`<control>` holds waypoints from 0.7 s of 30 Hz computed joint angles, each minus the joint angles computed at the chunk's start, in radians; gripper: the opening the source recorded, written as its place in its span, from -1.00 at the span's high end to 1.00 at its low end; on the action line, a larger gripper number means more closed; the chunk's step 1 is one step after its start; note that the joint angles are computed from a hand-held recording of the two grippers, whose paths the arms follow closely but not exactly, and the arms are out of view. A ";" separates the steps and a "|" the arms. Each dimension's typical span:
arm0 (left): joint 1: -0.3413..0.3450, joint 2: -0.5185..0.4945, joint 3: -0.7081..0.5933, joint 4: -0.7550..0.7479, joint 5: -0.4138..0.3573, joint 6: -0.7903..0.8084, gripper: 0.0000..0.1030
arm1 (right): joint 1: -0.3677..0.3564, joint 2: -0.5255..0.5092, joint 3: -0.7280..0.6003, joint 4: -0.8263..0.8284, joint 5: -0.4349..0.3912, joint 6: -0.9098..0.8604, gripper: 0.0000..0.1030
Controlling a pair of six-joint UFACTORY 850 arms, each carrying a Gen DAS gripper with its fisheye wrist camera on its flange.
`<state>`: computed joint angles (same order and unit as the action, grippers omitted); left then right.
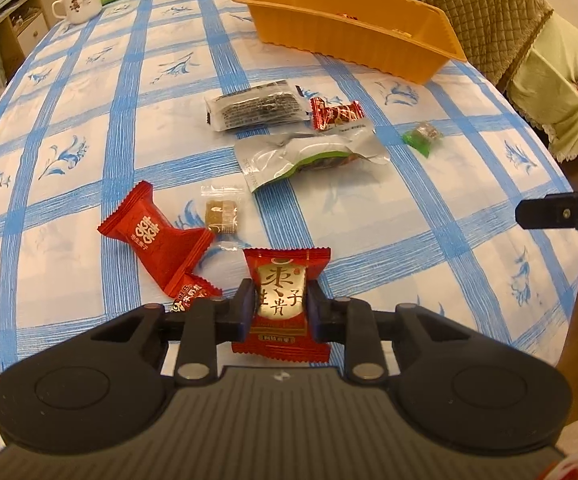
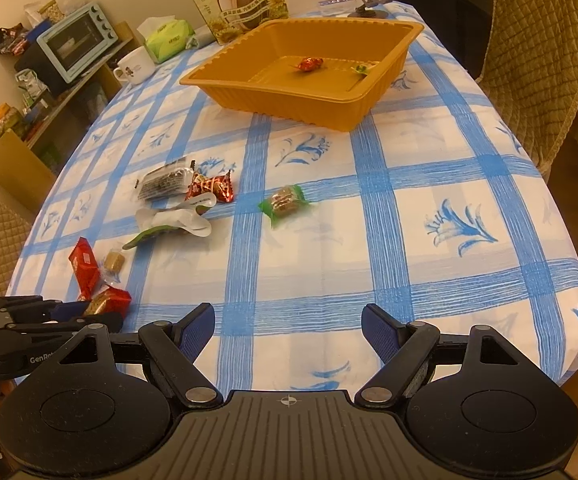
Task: Organize snacks
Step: 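Grasp the red jujube packet with the left gripper while the right grasps the green candy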
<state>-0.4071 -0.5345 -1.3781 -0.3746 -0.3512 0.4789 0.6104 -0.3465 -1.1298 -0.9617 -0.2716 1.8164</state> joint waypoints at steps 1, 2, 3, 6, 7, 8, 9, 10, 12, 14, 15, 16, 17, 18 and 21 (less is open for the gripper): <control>0.001 0.002 0.002 -0.003 0.004 0.002 0.55 | 0.000 -0.003 -0.003 0.000 -0.002 0.000 -0.56; 0.001 0.004 0.005 -0.008 0.008 0.008 0.55 | 0.000 -0.005 -0.004 -0.002 -0.002 0.001 -0.56; 0.002 0.006 0.008 -0.011 0.009 0.012 0.56 | 0.000 -0.008 -0.005 -0.004 -0.002 0.001 -0.56; 0.006 0.017 0.015 -0.045 0.015 0.042 0.57 | -0.001 -0.015 -0.012 -0.022 -0.001 0.017 -0.56; 0.008 0.022 0.018 -0.067 0.017 0.060 0.57 | -0.002 -0.017 -0.013 -0.032 0.002 0.024 -0.56; 0.010 0.029 0.020 -0.090 0.020 0.080 0.57 | -0.004 -0.019 -0.015 -0.046 0.003 0.036 -0.55; 0.013 0.035 0.022 -0.116 0.023 0.103 0.57 | -0.005 -0.022 -0.017 -0.077 0.006 0.062 -0.55; 0.015 0.041 0.023 -0.140 0.027 0.124 0.57 | -0.007 -0.025 -0.020 -0.107 0.009 0.087 -0.55; 0.020 0.054 0.025 -0.174 0.037 0.152 0.57 | -0.012 -0.035 -0.029 -0.148 0.014 0.116 -0.55; 0.026 0.062 0.023 -0.196 0.045 0.167 0.57 | -0.016 -0.049 -0.043 -0.202 0.013 0.154 -0.55; 0.030 0.065 0.021 -0.200 0.049 0.167 0.57 | -0.017 -0.057 -0.052 -0.223 0.010 0.165 -0.55; 0.035 0.068 0.020 -0.202 0.055 0.165 0.57 | -0.020 -0.066 -0.061 -0.248 0.009 0.181 -0.55; 0.040 0.069 0.017 -0.200 0.060 0.160 0.57 | -0.022 -0.076 -0.072 -0.261 0.008 0.187 -0.52; 0.046 0.071 0.014 -0.193 0.066 0.149 0.57 | -0.027 -0.086 -0.082 -0.272 0.013 0.193 -0.48; 0.063 0.070 0.005 -0.153 0.080 0.097 0.57 | -0.042 -0.116 -0.112 -0.282 0.034 0.207 -0.23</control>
<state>-0.3437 -0.4643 -1.3726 -0.5275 -0.2708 0.5764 0.5688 -0.4629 -1.2421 -1.2434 -0.2376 2.0237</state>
